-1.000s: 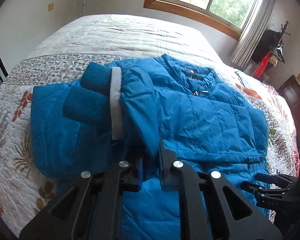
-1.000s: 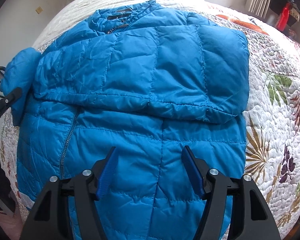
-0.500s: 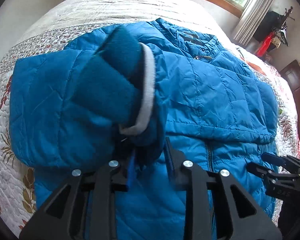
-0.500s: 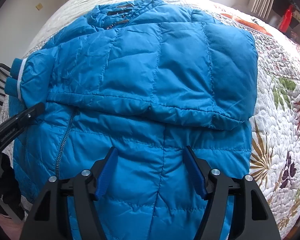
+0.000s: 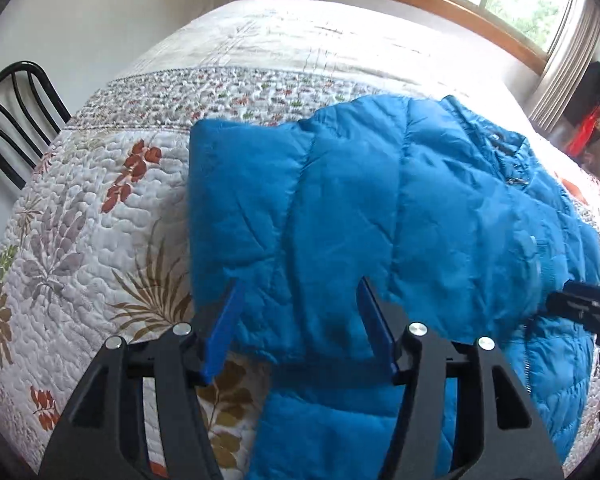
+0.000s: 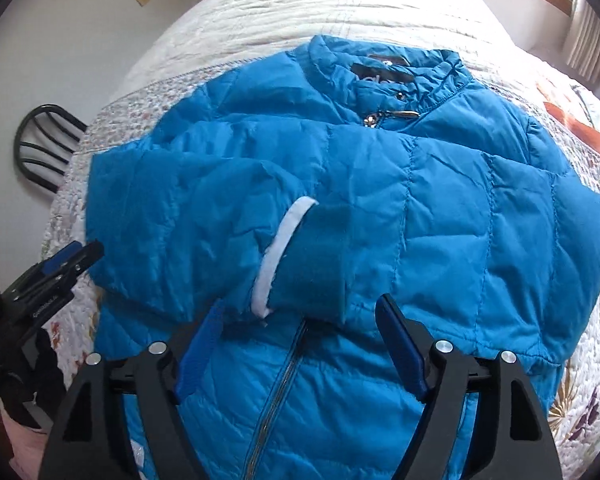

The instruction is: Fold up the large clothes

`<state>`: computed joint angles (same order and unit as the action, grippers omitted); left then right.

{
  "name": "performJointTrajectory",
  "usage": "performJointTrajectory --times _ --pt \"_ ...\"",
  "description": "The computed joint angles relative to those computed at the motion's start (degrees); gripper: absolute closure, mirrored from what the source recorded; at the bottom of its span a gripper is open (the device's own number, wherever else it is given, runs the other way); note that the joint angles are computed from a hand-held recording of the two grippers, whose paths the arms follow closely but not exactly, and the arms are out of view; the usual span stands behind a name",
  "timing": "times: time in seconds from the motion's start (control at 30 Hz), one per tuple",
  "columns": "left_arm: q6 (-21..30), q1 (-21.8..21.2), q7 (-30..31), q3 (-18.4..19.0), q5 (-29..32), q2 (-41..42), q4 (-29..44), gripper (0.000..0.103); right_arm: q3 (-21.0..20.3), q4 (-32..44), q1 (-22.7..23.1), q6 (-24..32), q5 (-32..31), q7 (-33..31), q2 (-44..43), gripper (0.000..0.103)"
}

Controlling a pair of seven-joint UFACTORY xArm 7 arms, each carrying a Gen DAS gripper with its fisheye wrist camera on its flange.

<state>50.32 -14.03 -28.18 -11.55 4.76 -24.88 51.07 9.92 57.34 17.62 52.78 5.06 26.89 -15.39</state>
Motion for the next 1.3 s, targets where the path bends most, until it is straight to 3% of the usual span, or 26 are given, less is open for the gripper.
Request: performJointTrajectory --times 0.1,0.23,0.27,0.3,0.33,0.37,0.4,0.6,0.97,1.2,1.3 --pt "-0.96 0.00 0.41 0.36 -0.25 1.87 -0.62 0.045 -0.68 0.45 -0.52 -0.83 1.01 1.03 1.95 0.024" --pt "-3.01 -0.01 0.65 0.91 -0.58 2.47 -2.06 0.045 -2.61 -0.56 -0.19 -2.96 7.09 -4.20 3.85 0.025" --pt "-3.09 0.07 0.61 1.02 -0.71 2.92 -1.74 0.045 -2.97 -0.79 0.04 -3.99 8.99 -6.23 4.03 0.036" --pt "-2.92 0.02 0.51 0.99 -0.80 2.82 -1.69 0.045 -3.67 -1.19 0.50 -5.05 12.43 -9.27 3.98 0.055" --pt "-2.61 0.08 0.38 0.85 -0.58 2.99 -1.35 0.045 -3.99 -1.51 0.62 -5.25 14.54 -10.89 3.54 0.062" --pt "-2.28 0.08 0.34 0.76 -0.41 3.07 -1.02 0.045 -4.40 -1.73 0.85 -5.71 16.95 -13.03 3.34 0.081" --pt "-1.62 -0.01 0.06 0.55 -0.34 2.93 -0.59 0.045 -4.50 -1.86 0.81 -6.00 18.06 -14.25 2.94 0.087" --pt "-2.83 -0.07 -0.37 0.36 -0.58 0.47 1.33 0.046 -5.55 -4.28 -1.22 -6.07 18.04 -15.75 -4.30 0.088" --pt "-3.88 -3.29 -2.58 -2.76 0.97 9.69 9.64 0.046 -6.94 -7.70 -10.24 3.22 3.43 -9.59 -15.65 0.088" --pt "-3.99 -5.96 -3.32 -3.08 3.16 13.34 11.15 0.047 -10.49 -13.14 -13.88 4.17 3.82 -9.67 -19.74 0.088" --pt "-3.91 -6.63 -3.81 -3.15 4.39 14.41 11.35 0.047 -9.51 -14.76 -15.54 3.45 2.03 -8.36 -18.89 0.088"
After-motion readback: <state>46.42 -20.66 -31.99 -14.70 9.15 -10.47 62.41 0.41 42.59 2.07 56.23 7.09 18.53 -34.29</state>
